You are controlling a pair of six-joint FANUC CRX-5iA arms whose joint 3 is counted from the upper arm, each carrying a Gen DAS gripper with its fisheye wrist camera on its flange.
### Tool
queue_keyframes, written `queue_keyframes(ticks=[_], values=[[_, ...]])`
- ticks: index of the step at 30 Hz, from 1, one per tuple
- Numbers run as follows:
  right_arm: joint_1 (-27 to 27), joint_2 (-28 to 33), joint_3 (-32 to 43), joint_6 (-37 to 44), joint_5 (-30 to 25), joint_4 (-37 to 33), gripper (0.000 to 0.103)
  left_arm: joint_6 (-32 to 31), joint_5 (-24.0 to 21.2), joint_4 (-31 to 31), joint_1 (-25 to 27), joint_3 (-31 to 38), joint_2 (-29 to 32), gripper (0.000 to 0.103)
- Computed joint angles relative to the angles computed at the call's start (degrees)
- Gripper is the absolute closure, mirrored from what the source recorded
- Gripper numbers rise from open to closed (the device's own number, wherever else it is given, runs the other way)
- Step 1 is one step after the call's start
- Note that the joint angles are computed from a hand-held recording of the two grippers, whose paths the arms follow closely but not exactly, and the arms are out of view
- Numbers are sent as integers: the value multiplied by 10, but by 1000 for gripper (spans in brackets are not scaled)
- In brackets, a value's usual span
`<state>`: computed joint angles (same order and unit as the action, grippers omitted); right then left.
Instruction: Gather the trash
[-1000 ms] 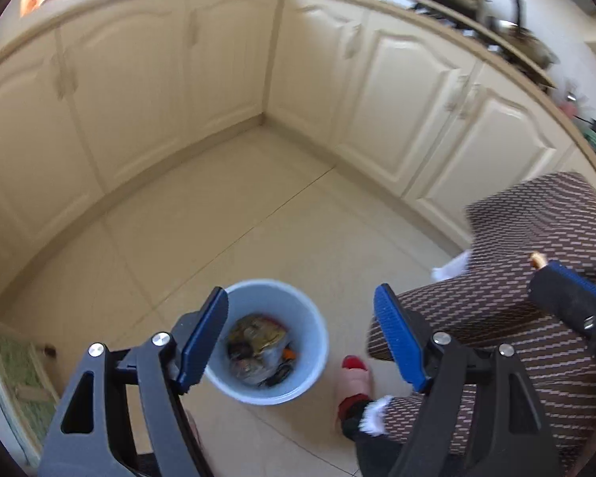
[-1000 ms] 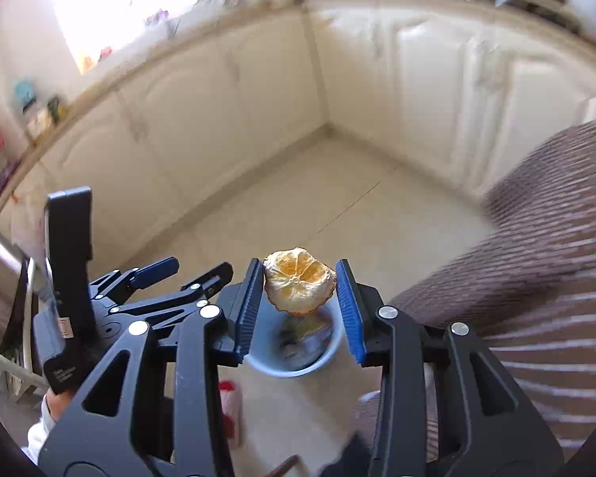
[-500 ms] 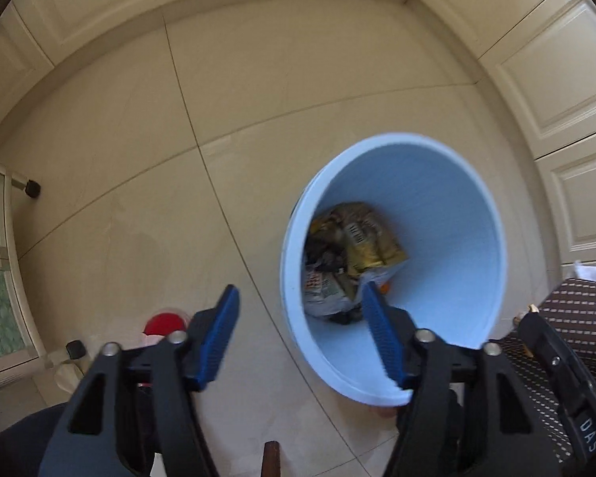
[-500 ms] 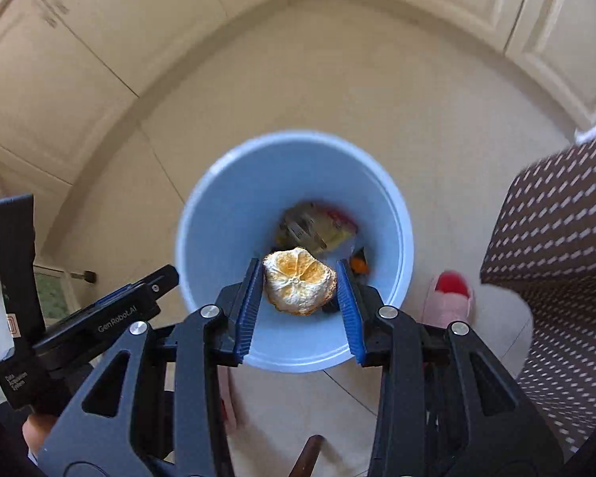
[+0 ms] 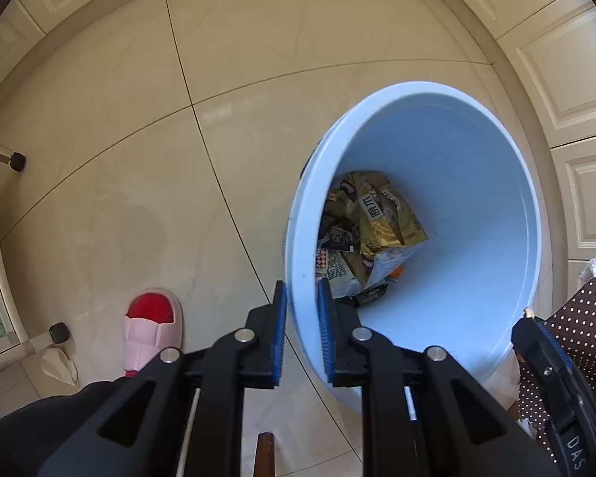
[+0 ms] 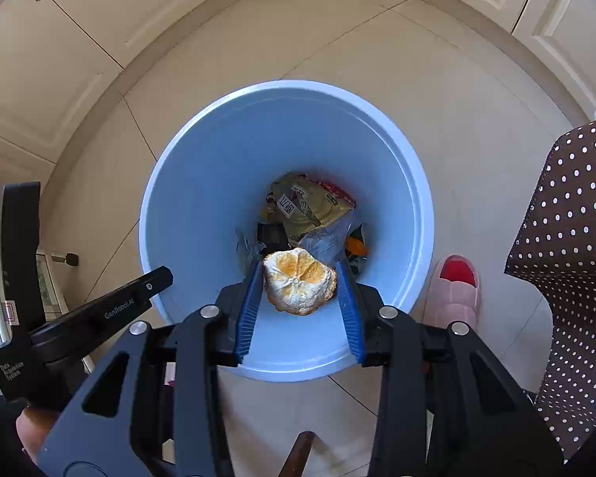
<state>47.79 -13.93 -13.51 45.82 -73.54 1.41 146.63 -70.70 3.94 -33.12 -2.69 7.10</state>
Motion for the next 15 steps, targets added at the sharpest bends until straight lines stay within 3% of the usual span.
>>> queue_keyframes(ticks=[9, 15], values=[[6, -18, -5, -17, 10, 16, 64, 3, -18, -4, -4, 23, 15, 88], [8, -24, -3, -22, 4, 27, 56, 5, -37, -14, -4, 40, 18, 84]])
